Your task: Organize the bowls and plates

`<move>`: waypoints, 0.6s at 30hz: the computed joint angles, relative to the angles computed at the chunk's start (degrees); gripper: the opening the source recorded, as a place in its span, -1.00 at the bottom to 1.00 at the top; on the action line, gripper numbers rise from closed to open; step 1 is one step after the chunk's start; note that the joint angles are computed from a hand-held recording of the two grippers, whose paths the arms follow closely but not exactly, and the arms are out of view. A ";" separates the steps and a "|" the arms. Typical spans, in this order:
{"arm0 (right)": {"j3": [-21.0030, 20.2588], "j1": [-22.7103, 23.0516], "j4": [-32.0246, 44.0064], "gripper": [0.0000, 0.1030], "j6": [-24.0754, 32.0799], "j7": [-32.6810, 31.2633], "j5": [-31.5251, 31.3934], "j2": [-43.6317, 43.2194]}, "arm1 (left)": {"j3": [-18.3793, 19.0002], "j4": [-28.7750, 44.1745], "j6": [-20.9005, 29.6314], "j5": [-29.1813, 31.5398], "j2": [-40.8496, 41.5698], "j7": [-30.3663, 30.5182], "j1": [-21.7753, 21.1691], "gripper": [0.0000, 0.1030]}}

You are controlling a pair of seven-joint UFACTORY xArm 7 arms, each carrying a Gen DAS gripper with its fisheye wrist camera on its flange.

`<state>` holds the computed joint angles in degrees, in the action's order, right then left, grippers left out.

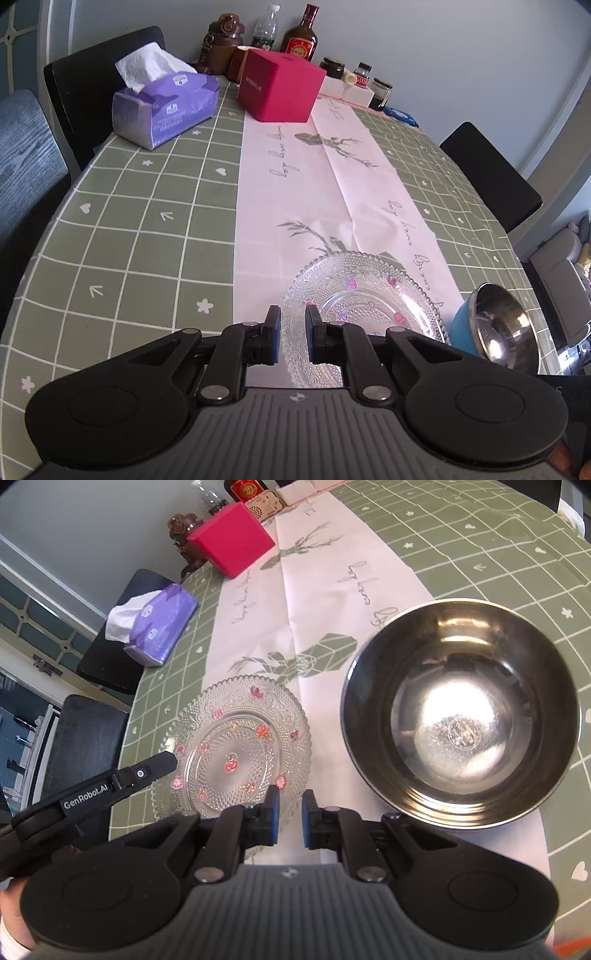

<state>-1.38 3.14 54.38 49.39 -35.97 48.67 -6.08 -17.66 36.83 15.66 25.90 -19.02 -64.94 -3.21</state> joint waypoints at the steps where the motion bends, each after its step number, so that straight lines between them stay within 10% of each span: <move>1: -0.02 0.01 -0.10 -0.80 -0.15 -0.40 0.30 -0.44 | 0.15 0.03 0.44 -0.20 -0.69 0.29 -0.31 -0.72; 18: -6.11 0.13 -4.75 -0.80 7.20 -5.16 0.85 -16.02 | -6.03 0.08 13.27 -5.32 -17.75 -1.62 -3.76 -0.72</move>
